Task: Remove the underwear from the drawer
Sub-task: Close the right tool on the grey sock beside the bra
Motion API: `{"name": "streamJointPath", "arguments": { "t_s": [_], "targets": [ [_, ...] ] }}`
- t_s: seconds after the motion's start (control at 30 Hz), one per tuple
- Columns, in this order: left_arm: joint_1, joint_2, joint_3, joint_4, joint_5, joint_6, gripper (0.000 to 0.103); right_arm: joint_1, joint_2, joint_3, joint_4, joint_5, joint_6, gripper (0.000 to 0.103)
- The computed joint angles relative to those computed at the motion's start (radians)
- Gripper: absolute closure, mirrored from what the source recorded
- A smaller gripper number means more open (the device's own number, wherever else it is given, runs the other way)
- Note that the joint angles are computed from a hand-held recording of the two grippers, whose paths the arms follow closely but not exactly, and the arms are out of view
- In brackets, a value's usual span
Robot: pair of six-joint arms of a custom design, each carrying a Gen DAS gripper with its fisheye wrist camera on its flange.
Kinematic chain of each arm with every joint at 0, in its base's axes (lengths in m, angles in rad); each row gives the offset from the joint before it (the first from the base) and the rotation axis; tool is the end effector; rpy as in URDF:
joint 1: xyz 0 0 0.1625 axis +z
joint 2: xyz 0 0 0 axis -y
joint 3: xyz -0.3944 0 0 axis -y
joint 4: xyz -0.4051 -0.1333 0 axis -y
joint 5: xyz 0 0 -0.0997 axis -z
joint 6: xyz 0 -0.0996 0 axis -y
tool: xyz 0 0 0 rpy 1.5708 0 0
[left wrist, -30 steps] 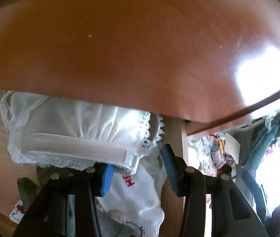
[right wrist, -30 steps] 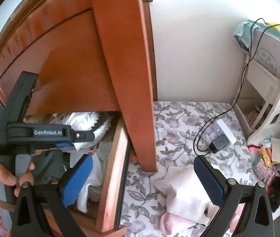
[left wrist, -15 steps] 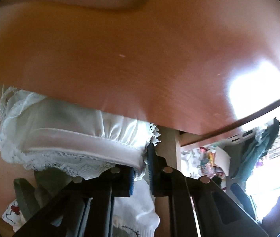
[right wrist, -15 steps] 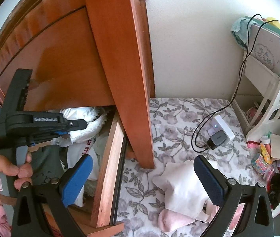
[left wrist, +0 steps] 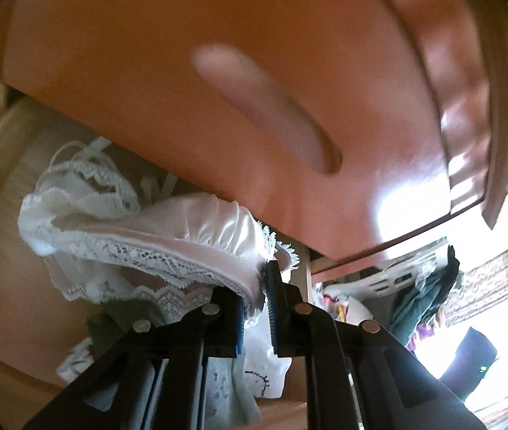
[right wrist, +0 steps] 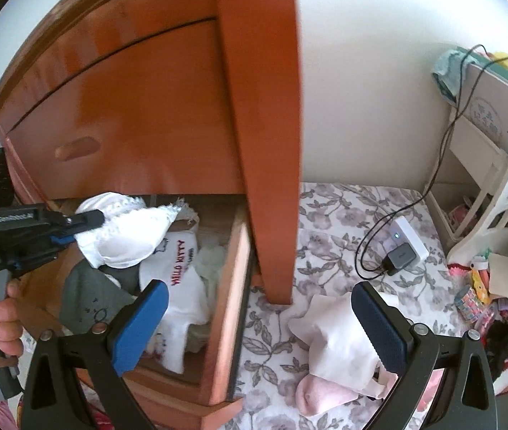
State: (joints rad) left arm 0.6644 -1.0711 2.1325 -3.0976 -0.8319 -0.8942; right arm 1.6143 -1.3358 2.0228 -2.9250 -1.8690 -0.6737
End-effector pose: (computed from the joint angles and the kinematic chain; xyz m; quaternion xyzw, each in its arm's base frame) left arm -0.2769 -0.4714 0.1340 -0.0777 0.9079 -0.4089 0.0498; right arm 0.1275 -0.5372 0.2760 0.2824 -0.8920 0.2644 0.2338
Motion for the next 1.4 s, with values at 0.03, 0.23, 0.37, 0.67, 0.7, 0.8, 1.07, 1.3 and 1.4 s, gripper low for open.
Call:
{"name": "streamJointPath", "arguments": {
  "t_s": [0.03,0.23,0.37,0.67,0.7,0.8,1.07,1.3,1.4],
  "targets": [
    [-0.008,-0.009,0.014,-0.018,0.016,-0.002,0.092,0.006,0.001,0.001,0.002,-0.001,-0.001,0.0],
    [-0.045,-0.048,0.08,-0.09,0.104,-0.017,0.092,0.05,0.014,0.01,0.04,0.003,-0.014,0.0],
    [-0.07,-0.093,0.127,-0.09,0.156,-0.043,0.092,0.082,0.028,-0.004,0.133,0.045,-0.018,0.0],
    [-0.108,-0.071,0.157,-0.115,0.246,-0.087,0.092,0.16,0.134,-0.053,0.301,0.034,-0.023,0.0],
    [-0.11,-0.074,0.162,-0.121,0.252,-0.09,0.092,0.165,0.144,-0.056,0.308,0.027,-0.025,0.0],
    [-0.117,-0.088,0.182,-0.135,0.264,-0.092,0.092,0.18,0.172,-0.065,0.322,0.006,-0.027,0.001],
    [-0.104,-0.12,0.218,-0.181,0.24,-0.057,0.092,0.218,0.262,-0.104,0.319,-0.075,-0.011,0.036],
    [-0.102,-0.198,0.269,-0.163,0.224,-0.05,0.092,0.209,0.283,-0.107,0.274,-0.098,0.006,0.076],
    [-0.102,-0.194,0.267,-0.156,0.219,-0.053,0.092,0.196,0.267,-0.101,0.254,-0.084,0.016,0.084]
  ]
}}
